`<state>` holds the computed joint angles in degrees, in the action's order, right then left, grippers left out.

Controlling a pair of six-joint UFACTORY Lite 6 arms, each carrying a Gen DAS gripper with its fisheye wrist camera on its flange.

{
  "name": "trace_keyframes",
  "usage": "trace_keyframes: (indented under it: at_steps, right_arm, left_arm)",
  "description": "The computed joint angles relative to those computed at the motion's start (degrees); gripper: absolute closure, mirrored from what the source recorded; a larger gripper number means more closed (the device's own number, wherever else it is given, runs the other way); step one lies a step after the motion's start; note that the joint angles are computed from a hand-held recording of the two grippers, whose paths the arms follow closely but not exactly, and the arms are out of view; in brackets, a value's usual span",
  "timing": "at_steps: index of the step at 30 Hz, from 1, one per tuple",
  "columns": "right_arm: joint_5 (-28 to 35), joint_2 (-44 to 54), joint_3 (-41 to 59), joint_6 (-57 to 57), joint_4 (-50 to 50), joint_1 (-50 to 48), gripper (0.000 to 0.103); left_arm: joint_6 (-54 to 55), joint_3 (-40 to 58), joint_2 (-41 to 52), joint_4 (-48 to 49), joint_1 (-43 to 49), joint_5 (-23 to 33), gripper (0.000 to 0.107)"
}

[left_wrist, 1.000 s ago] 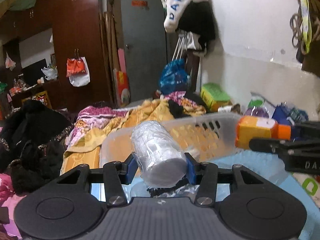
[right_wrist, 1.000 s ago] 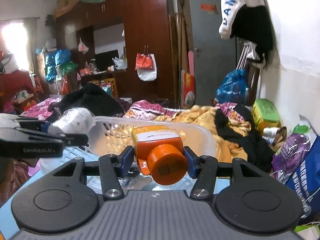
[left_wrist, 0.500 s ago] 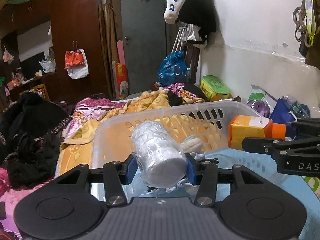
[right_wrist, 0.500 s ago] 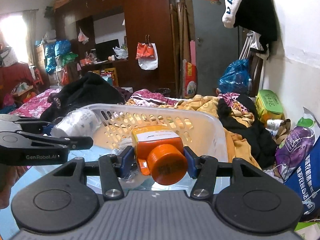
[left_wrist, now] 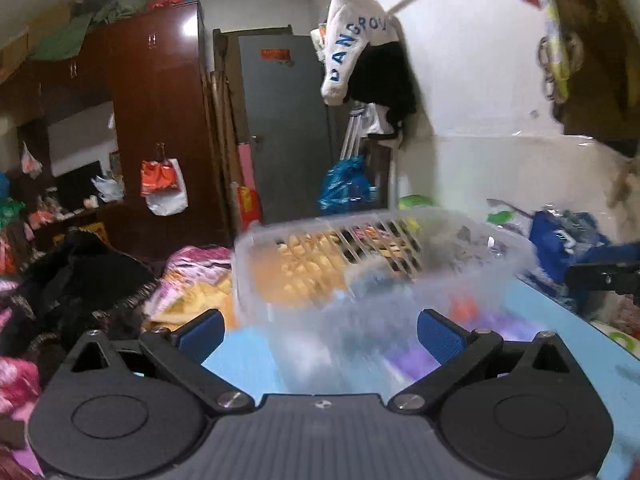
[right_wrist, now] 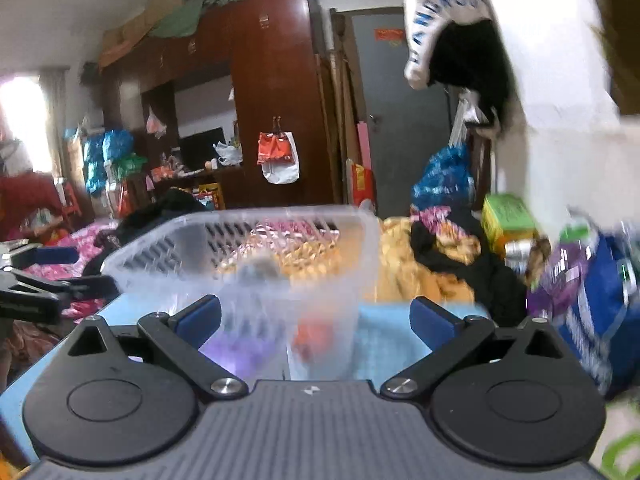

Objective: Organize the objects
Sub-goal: 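Move both tools back over the table, then grasp the white printed box with the right tool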

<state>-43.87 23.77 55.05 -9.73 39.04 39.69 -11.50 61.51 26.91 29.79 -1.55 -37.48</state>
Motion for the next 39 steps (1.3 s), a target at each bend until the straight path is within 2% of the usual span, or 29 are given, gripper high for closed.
trace_keyframes:
  at_steps: [1,4,5,12,15,18,22,23,25,33,38,39]
  right_arm:
    - [-1.33,-0.53,-3.03,3.29,-1.44,0.76,0.0]
    - [-8.38,0.51,-10.78,14.73,-6.71,3.55,0.0]
    - [-9.05,1.37,-11.54,16.16,-7.81,4.13,0.0]
    - [-11.1,4.81,-9.99,14.66,-10.83,6.7,0.001]
    - [-12.27,5.71,-10.21,16.82,-17.46,6.39,0.002]
    - [-9.41,8.26,-6.27,14.79,-20.66,6.26,0.009]
    - [-4.79,12.85,-0.38,13.17,-24.07,4.77,0.026]
    - [-4.78,13.67,0.08,14.07,-25.51,4.11,0.032]
    - [-6.01,14.64,-0.01,16.15,-28.4,3.22,0.038]
    - [-9.42,12.8,-4.33,18.75,-30.66,2.33,0.04]
    - [-8.0,13.64,-2.36,19.2,-32.09,1.9,0.041]
    - [-8.25,14.02,-2.01,19.41,-32.41,1.91,0.044]
  left_arm:
    - [-1.25,-3.83,-0.63,2.86,1.7,-3.68,0.004]
    - [-3.4,-10.01,-0.12,9.99,5.25,-10.41,0.004]
    - [-2.84,-11.54,0.27,10.32,5.73,-12.03,0.005]
    - [2.94,-14.65,5.31,14.92,8.33,-18.91,0.009]
    - [1.23,-13.34,7.79,20.89,10.91,-21.36,0.009]
    - [-0.5,-10.62,10.3,25.17,11.27,-22.2,0.014]
    - [-5.32,-5.64,15.07,32.53,12.07,-22.11,0.021]
    - [-6.76,-4.64,15.9,34.22,12.37,-22.17,0.023]
    - [-9.86,-2.42,17.44,37.71,13.11,-22.8,0.027]
    - [-11.19,0.82,20.36,42.43,14.78,-24.81,0.032]
    - [-14.68,3.68,22.09,45.65,15.49,-25.44,0.032]
    - [-14.76,3.77,22.15,45.74,15.48,-25.43,0.032]
